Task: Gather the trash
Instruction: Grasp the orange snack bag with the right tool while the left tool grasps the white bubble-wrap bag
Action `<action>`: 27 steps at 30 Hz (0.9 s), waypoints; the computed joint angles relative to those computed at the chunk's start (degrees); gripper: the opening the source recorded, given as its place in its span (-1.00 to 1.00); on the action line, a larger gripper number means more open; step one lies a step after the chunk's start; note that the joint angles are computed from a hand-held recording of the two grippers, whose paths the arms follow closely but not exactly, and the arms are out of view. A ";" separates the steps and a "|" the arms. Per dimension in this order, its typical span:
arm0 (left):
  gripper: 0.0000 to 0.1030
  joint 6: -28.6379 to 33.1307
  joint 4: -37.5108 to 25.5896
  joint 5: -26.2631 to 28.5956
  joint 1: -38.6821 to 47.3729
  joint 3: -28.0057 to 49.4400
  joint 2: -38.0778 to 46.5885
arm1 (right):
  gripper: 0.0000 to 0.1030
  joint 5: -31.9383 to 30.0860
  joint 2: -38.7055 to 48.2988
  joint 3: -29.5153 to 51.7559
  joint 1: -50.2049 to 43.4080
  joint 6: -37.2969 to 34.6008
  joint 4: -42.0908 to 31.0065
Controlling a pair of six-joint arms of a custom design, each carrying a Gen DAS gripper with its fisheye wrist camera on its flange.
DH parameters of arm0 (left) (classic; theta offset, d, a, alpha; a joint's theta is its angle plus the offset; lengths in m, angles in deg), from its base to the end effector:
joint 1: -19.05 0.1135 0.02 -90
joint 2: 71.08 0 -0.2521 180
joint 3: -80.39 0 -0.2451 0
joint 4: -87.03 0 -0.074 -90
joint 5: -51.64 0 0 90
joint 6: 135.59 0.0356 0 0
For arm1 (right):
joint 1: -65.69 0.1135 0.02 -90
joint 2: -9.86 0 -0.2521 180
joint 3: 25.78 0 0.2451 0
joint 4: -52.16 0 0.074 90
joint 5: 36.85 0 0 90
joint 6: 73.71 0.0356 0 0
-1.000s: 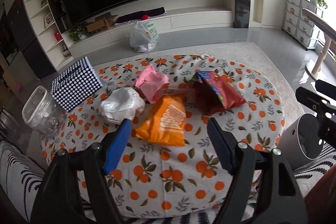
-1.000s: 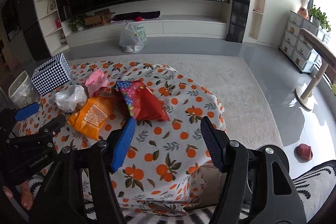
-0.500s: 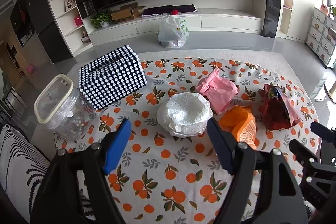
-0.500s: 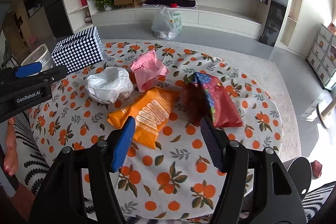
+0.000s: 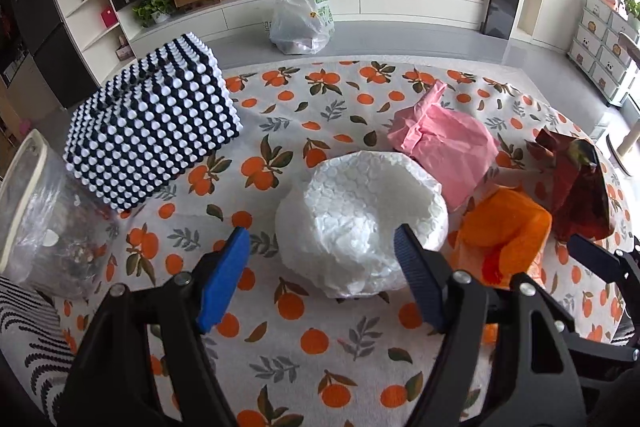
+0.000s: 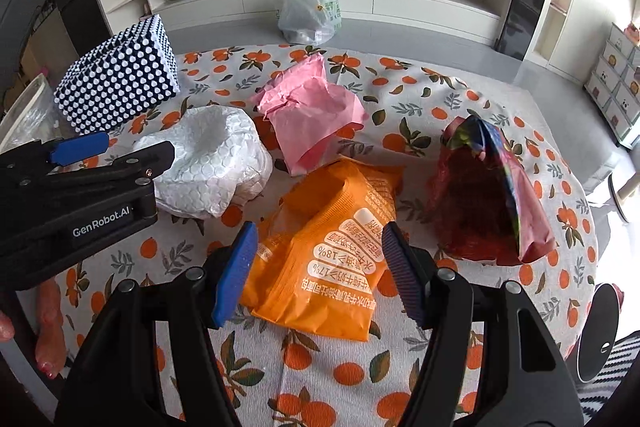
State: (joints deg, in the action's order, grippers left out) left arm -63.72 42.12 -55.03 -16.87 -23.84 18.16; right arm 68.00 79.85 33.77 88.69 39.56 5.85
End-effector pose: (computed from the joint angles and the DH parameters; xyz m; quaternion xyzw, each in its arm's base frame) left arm 0.2584 -0.1746 0.2164 0.1082 0.9467 0.0018 0.3035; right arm 0.2192 0.0831 0.2153 0.0392 0.9501 -0.0024 0.3095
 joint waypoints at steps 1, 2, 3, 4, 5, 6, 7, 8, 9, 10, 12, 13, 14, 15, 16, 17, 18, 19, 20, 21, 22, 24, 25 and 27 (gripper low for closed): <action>0.43 0.11 0.95 0.98 0.74 -0.12 1.17 | 0.21 0.30 1.17 0.08 0.02 0.33 0.47; 0.43 0.31 2.13 2.08 1.39 -0.57 2.16 | 0.21 0.55 2.41 0.14 0.02 0.64 1.00; 0.42 0.54 3.30 3.17 1.97 -1.13 2.89 | 0.21 0.73 3.47 0.11 0.09 0.87 1.49; 0.42 0.75 4.67 4.21 2.43 -1.83 3.17 | 0.21 0.71 4.44 -0.01 0.04 0.91 2.04; 0.42 0.86 5.89 4.97 2.78 -2.45 3.28 | 0.21 0.81 5.43 -0.04 0.13 1.03 2.40; 0.37 0.90 6.78 5.64 3.06 -2.71 3.47 | 0.19 0.89 6.22 -0.20 0.24 1.11 2.81; 0.31 0.83 7.36 6.35 3.32 -2.87 3.57 | 0.10 0.89 6.94 -0.43 0.31 1.16 3.23; 0.28 0.73 7.87 6.29 3.40 -3.02 3.59 | 0.03 0.41 7.65 -0.62 0.22 1.15 3.56; 0.24 0.79 8.40 6.31 3.47 -3.18 3.69 | -0.12 -0.15 8.29 -0.81 0.09 1.28 3.87; 0.15 0.86 8.88 6.39 3.48 -3.36 3.69 | -0.19 -0.30 8.73 -0.96 0.13 1.56 4.11; 0.03 1.44 9.54 5.65 2.89 -3.61 3.69 | -0.31 0.92 9.05 -1.21 0.77 1.92 4.33; -0.03 1.74 9.86 4.99 2.43 -3.45 4.04 | -0.44 1.31 9.06 -1.16 0.95 1.87 4.24; -0.05 2.05 10.03 4.40 2.05 -3.66 3.88 | -0.50 1.59 8.77 -1.27 1.06 1.83 4.22; -0.12 2.24 10.22 4.24 1.77 -3.53 4.07 | -0.57 1.46 8.31 -1.43 0.87 1.75 4.23; -0.18 2.23 10.13 4.11 1.58 -3.62 3.80 | -0.65 1.19 7.75 -1.60 0.64 1.79 4.13; -0.19 2.06 9.98 4.02 1.42 -3.66 3.45 | -0.71 0.96 7.00 -1.86 0.40 1.80 4.04; -0.23 1.85 9.79 4.01 1.27 -3.75 2.96 | -0.75 0.57 6.35 -1.93 0.01 1.67 3.81; -0.25 1.57 9.53 3.98 1.01 -3.90 2.40 | -0.77 0.04 5.83 -1.92 -0.43 1.60 3.57; -0.25 1.49 9.14 3.93 0.75 -4.09 1.69 | -0.78 -0.41 5.14 -2.05 -0.90 1.48 3.35; -0.26 1.47 8.77 3.52 0.32 -4.23 1.07 | -0.78 -0.30 4.43 -2.18 -0.92 1.48 3.09; -0.27 1.50 8.35 2.95 -0.17 -4.42 0.29 | -0.79 -0.23 3.81 -2.18 -0.85 1.46 2.70; -0.27 1.42 7.25 1.90 -1.06 -4.73 -1.45 | -0.80 -0.23 2.21 -2.19 -0.71 1.43 1.70; -0.27 1.26 6.60 1.73 -1.38 -4.75 -2.22 | -0.80 -0.05 1.08 -2.30 -0.42 1.55 0.96; -0.27 0.77 5.06 0.32 -2.24 -4.66 -3.91 | -0.80 0.43 -0.87 -2.10 0.17 1.75 -0.55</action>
